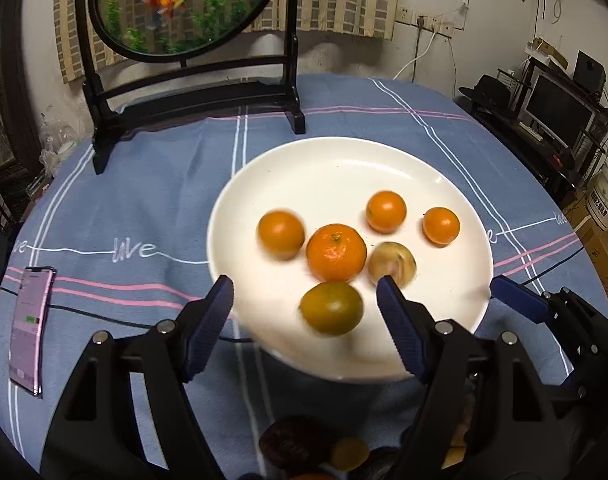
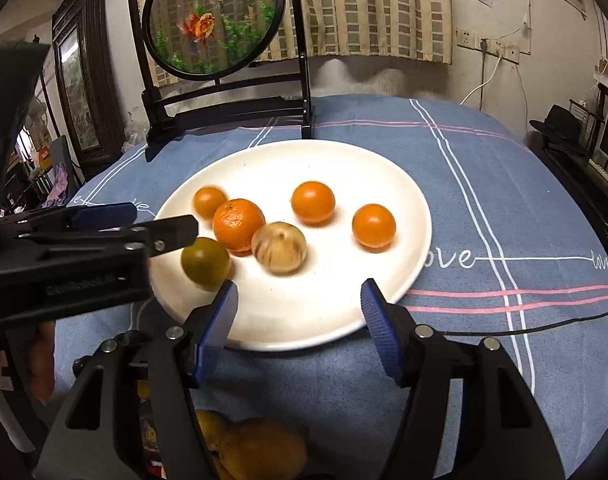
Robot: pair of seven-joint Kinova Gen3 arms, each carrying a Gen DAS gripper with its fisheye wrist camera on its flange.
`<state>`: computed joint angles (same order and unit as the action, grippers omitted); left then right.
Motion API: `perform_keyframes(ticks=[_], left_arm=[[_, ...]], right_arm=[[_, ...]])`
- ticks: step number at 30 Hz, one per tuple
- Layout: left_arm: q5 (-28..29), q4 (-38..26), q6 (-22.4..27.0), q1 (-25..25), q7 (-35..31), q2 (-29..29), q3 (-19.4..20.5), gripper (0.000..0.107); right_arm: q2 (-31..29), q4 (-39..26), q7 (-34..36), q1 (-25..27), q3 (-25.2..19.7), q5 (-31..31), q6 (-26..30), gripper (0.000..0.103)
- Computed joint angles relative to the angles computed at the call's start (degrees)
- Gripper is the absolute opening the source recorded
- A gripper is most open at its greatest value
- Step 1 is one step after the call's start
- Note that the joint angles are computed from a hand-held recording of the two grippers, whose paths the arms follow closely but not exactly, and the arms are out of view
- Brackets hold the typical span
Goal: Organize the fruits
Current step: 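Carry both fruits to the white plate and open both tools, then move both open tools back over the fruit pile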
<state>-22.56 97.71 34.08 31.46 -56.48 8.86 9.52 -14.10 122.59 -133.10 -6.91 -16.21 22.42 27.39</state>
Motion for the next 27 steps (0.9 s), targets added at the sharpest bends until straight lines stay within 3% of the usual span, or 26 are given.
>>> perform_keyframes(ticks=[4, 8, 15, 22, 27], left_arm=[[-0.01, 1.79, 0.95, -0.27, 0.03, -1.87, 0.17, 0.076], [-3.33, 5.02, 1.42, 0.63, 4.06, -4.69, 0.09, 0.077], [0.1, 9.63, 1.87, -3.7, 1.6, -10.4, 3.94, 0.079], [2.57, 14.09, 1.64, -6.39, 1.19, -14.68, 6.94, 0.08], [5.54, 16.21, 1.69, -7.81, -0.57, -17.28, 7.89, 0.08]], right_arm=[[-0.73, 0.43, 1.4, -0.66, 1.06, -1.77, -0.35, 0.064], [-1.47, 0.81, 1.54, -0.07, 0.49, -2.44, -0.47, 0.064], [-3.43, 1.72, -1.0, 1.89, -3.91, 1.49, 0.1, 0.065], [-9.41, 3.78, -0.37, 1.44, -2.48, -3.74, 2.8, 0.065], [-13.89, 5.18, 0.51, 2.57, -3.9, -6.49, 5.66, 0.066]])
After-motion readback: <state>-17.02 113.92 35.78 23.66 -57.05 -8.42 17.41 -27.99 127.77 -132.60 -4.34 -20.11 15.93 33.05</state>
